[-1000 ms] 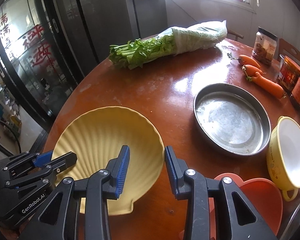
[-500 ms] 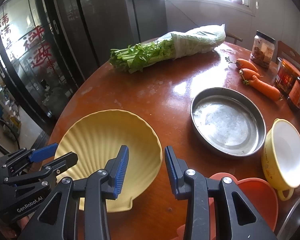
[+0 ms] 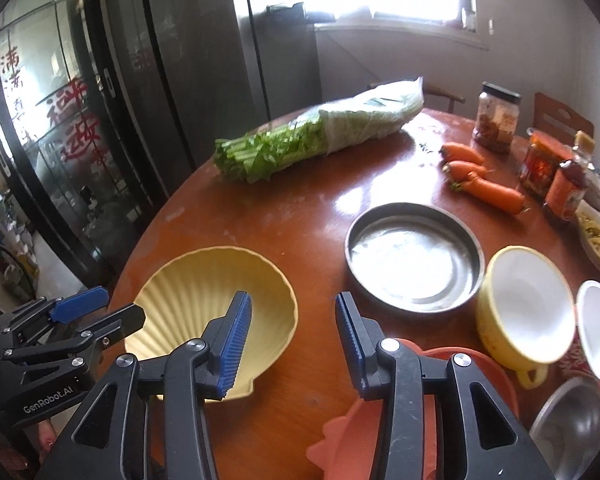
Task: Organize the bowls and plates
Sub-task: 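Carry the shell plate aside, set it down, open the left gripper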
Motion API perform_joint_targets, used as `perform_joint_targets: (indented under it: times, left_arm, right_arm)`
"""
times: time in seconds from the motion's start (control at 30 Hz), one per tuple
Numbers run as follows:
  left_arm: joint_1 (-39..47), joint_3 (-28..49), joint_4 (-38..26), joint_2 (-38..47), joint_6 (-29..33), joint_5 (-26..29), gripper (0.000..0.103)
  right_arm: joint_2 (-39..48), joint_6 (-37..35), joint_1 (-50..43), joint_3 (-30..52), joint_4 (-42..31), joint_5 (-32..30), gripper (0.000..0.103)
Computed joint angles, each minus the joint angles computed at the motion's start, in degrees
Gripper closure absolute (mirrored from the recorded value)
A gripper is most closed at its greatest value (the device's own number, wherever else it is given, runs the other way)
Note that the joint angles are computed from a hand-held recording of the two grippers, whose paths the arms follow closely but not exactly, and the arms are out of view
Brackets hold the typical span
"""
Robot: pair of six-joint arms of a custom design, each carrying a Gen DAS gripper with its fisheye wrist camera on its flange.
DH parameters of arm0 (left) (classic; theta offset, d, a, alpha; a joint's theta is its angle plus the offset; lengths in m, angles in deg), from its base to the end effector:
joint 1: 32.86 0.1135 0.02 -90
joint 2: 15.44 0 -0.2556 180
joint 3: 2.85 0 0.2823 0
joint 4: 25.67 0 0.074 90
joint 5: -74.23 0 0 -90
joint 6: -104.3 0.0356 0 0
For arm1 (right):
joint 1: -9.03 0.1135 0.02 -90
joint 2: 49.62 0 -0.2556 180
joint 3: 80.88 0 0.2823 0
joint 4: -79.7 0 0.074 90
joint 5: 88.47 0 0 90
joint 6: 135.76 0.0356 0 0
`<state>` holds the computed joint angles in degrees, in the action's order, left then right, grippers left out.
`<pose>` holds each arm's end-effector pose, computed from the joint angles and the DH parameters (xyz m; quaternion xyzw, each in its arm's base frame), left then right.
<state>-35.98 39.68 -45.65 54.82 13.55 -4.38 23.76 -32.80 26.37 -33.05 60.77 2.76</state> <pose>0.2561 -0.0210 0.1422 0.0550 0.9271 -0.1046 0.3556 0.2673 0.0827 0.1599 -0.0311 0.9216 0.0915 0.3760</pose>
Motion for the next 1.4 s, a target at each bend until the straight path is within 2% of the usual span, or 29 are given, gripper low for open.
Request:
perform_joint_targets:
  times: [0.03, 0.23, 0.6, 0.77, 1.13, 1.4]
  left_arm:
    - [-0.59, -0.3, -0.38, -1.19, -0.2, -0.14, 0.044]
    - [-4.26, -1.01, -2.19, -5.35, -1.25, -1.58, 0.041]
    - [-12.58, -2.18, -5.32, -11.28, -3.18, -5.11, 0.038]
    - [-17.35, -1.61, -6.04, -12.32, -4.34, -7.48, 0.038]
    - [-26.1, 0.38, -5.59, -8.94, -6.61, -11.49, 0.038]
    - [-30.51, 0.62, -3.76, -4.34, -7.48, -12.97, 0.038]
  right_arm:
    - [-1.77, 0.08, -0.25, -0.79, -0.37, -0.18, 0.052]
    - [-11.62, 0.31, -1.86, -4.41, -4.51, -0.35, 0.048]
    - [-30.43, -0.17, -5.13, -9.81, -15.64, 0.84, 0.044]
    - [-38.85, -0.73, -8.79, -11.99, -20.77, -1.0, 0.042]
    - [-57.08, -3.24, -16.54, -14.88, -34.31, -6.76, 0.042]
    - [-72.36, -1.19, -15.84, -18.65, -47.55, -6.64, 0.042]
